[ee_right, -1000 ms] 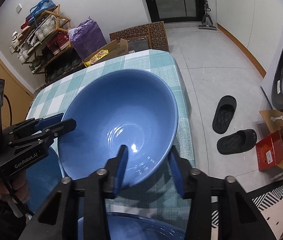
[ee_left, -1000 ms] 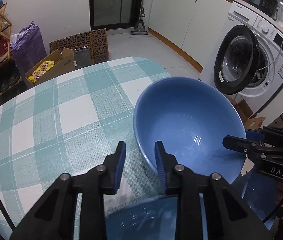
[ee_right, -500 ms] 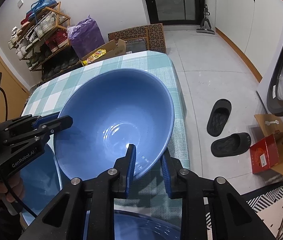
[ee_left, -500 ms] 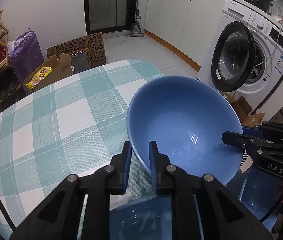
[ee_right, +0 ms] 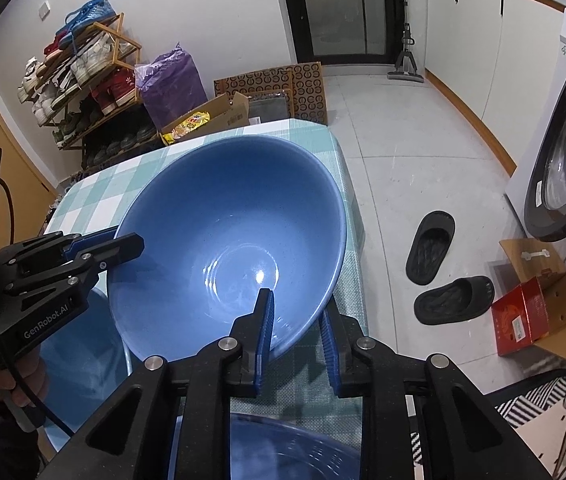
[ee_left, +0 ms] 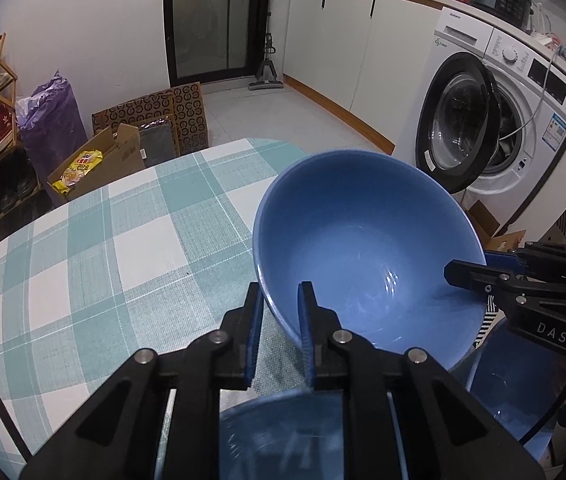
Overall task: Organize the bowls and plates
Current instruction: 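Lift the blue bowl with both grippers above the other bowls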
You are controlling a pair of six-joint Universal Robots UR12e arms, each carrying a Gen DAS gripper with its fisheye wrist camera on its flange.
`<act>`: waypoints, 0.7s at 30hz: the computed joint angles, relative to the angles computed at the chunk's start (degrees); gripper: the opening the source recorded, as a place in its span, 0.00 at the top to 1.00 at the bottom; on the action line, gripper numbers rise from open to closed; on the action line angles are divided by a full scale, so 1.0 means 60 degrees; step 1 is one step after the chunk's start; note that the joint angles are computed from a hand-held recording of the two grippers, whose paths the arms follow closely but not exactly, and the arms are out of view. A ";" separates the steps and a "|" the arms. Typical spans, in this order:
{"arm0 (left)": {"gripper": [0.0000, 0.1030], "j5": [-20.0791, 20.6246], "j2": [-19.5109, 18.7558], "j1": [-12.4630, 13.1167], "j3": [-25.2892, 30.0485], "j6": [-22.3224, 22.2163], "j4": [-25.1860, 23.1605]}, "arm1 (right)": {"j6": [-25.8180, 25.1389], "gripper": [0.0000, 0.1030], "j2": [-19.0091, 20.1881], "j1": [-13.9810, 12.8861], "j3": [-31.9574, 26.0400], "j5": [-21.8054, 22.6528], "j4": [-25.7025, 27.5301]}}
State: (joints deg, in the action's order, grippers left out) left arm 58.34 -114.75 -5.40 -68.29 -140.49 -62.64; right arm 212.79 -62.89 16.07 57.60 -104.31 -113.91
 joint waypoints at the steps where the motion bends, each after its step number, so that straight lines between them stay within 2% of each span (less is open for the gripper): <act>1: 0.85 -0.0021 0.0019 0.0009 -0.0028 0.0000 0.0039 | 0.0003 0.78 -0.0020 0.0015 0.0021 -0.0042 -0.0019; 21: 0.85 -0.0879 0.0731 0.0412 -0.0622 -0.0038 0.0775 | -0.0150 0.78 -0.0491 0.0439 0.0225 -0.0846 -0.0631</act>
